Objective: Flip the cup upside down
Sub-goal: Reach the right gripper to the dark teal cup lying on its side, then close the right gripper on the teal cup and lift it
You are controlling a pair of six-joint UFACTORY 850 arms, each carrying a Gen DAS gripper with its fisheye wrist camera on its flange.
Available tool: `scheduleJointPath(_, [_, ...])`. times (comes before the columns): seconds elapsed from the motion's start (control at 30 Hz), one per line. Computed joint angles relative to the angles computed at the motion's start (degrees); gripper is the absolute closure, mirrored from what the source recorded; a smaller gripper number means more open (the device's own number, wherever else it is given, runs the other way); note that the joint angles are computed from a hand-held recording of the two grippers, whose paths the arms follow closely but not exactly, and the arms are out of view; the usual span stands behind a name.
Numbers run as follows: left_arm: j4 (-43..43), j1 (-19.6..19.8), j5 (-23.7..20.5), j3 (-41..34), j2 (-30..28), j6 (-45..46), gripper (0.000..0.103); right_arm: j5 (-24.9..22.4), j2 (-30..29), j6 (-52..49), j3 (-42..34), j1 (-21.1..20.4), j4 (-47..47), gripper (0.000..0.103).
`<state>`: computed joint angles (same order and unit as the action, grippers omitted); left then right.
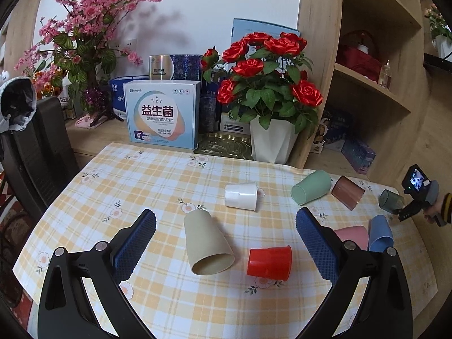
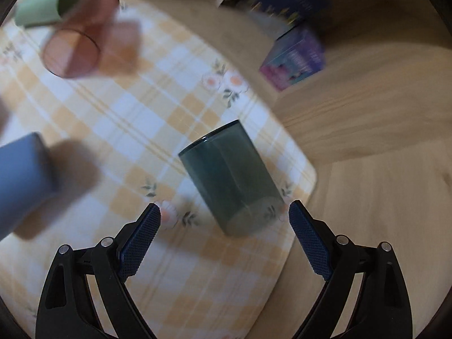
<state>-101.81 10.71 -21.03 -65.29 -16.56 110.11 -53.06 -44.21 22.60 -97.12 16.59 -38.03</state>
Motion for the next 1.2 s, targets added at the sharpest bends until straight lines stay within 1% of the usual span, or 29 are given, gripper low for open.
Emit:
scheduleJointPath(0.1, [2.88,-0.15,-0.03,-1.22,-1.14,-3.1,0.006,-1.89,-3.19,-4.24,-3.89,-0.98,1.16,0.014])
scheduleJointPath(0.2, [3.82,-0.6,0.63,-1.95,-1.92,-4.09,0.006,-2.93,-5.46,-6.18,-7.46,-1.91,3.53,0.015])
scheduleJointPath(0.23, [4.92,-0.74,0.79,-2.37,-2.32,-5.36,0.006,-2.67,-6.0,-7.42,-8.62,-2.53,6.32,0.024])
scheduleJointPath(0.3, [7.45,-1.02,1.28,-3.14,-3.08,-8.52,0.006,-1.88,-6.3,-6.67,-9.37,-3.28,8.8,0.026])
scheduleJointPath(0.43, [10.29,-1.07,0.94,-3.9,-3.74,-12.63,0.006,0.75,-5.39,-0.75,-8.39,-4.9,13.05,0.027])
scheduleJointPath(0.5, [10.69,-1.22,1.07,-3.79,-3.71,-13.0,0.006,0.89,-5.33,3.11,-8.19,-5.41,14.02,0.028])
scheduleJointPath(0.57, [11.72,-1.26,1.31,-3.64,-3.66,-14.08,0.006,0.01,-6.04,6.8,-8.61,-6.1,15.06,0.031])
scheduleJointPath(0.63, [13.69,-1.02,0.99,-3.55,-3.57,-16.43,0.006,0.97,-5.37,10.29,-7.47,-6.48,16.57,0.034])
scheduleJointPath(0.7, [13.85,-0.59,0.41,-2.94,-3.05,-16.75,0.006,4.01,-3.5,12.78,-4.74,-7.03,19.96,0.034])
scheduleJointPath(0.77, [14.11,-0.33,0.12,-2.49,-2.66,-16.74,0.006,6.4,-1.46,16.45,-1.75,-7.03,19.75,0.034])
scheduleJointPath(0.8, [14.41,-0.32,0.13,-2.39,-2.55,-16.99,0.006,8.78,0.6,20.03,1.1,-7.04,19.98,0.035])
scheduleJointPath(0.87, [15.84,-0.28,0.15,-2.2,-2.33,-18.33,0.006,13.21,4.11,23.97,5.77,-6.99,21.18,0.035])
scheduleJointPath(0.97, [18.13,0.01,-1.66,-1.74,-1.99,-20.27,0.006,19.2,9.7,28.73,12.68,-6.2,21.8,0.035])
scheduleJointPath(1.0, [18.64,0.12,-2.47,-1.38,-1.74,-20.48,0.006,20.67,11.18,30.27,14.34,-5.62,21.9,0.035])
scheduleJointPath(1.1, [19.83,0.28,-4.11,-0.48,-1.14,-21.19,0.006,27.0,17.24,35.4,21.46,-3.63,21.72,0.035])
scheduleJointPath(1.17, [22.27,0.32,-5.34,0.08,-0.74,-22.93,0.006,29.67,20.79,39.66,25.39,-1.52,20.95,0.035])
scheduleJointPath(1.2, [22.42,0.34,-5.73,0.49,-0.47,-22.69,0.006,30.16,22.16,42.13,26.74,0.06,19.26,0.035])
